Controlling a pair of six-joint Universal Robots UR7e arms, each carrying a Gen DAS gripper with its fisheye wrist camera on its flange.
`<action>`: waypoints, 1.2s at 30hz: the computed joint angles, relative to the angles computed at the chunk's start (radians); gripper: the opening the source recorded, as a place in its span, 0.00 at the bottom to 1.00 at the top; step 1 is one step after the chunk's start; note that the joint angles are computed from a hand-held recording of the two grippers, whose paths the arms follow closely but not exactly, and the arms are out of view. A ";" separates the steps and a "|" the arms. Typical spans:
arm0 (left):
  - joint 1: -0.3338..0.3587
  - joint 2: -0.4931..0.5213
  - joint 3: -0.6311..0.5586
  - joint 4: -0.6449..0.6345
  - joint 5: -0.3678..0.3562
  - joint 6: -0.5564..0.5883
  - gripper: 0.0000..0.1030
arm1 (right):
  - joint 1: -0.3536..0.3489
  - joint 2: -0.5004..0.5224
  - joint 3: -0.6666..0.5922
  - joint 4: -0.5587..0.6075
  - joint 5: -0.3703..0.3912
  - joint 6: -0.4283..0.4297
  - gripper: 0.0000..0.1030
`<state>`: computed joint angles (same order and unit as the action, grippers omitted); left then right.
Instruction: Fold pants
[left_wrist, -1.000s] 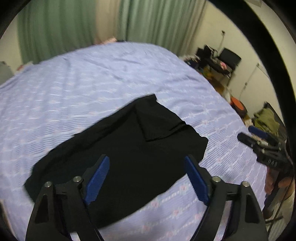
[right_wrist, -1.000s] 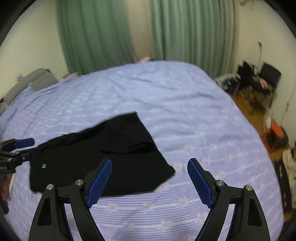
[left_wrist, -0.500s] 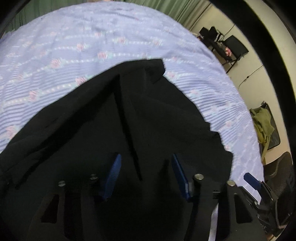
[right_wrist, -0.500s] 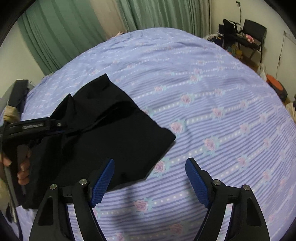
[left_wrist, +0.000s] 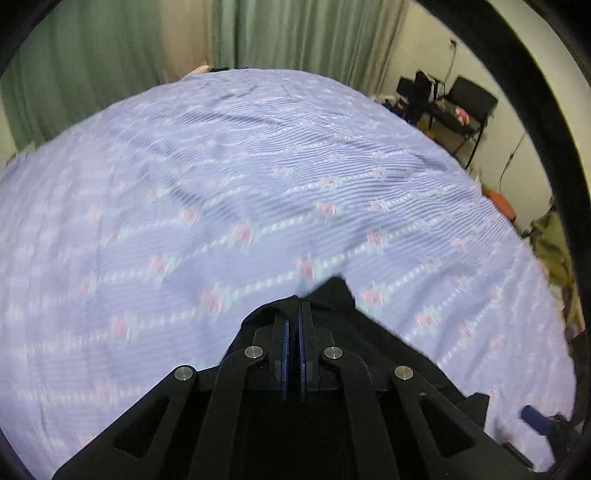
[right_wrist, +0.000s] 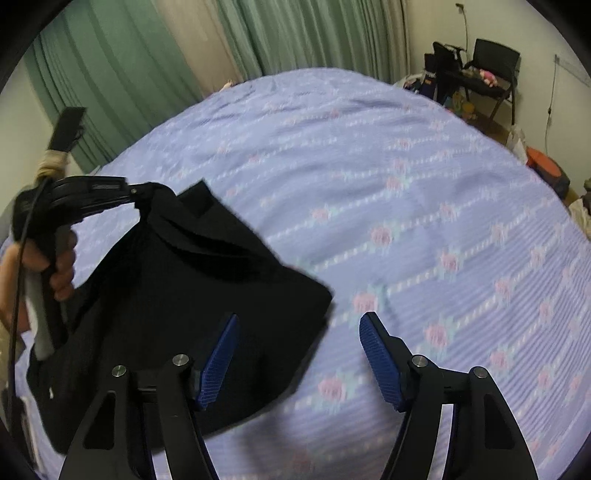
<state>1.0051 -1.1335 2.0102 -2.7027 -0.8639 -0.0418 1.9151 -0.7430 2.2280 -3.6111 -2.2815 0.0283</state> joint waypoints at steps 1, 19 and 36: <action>0.004 0.013 -0.023 0.027 -0.006 0.014 0.06 | 0.002 0.000 -0.010 -0.002 -0.008 -0.002 0.67; -0.334 -0.479 0.428 0.373 -0.062 -0.059 0.69 | 0.073 -0.166 0.173 0.067 0.027 0.072 0.67; -0.385 -0.349 0.539 0.358 0.043 -0.143 0.13 | 0.128 -0.087 0.252 0.167 0.160 0.150 0.67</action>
<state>0.6206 -1.4822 2.5491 -2.3452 -0.8214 -0.1847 2.0435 -0.8301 2.4798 -3.4440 -2.1220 0.1786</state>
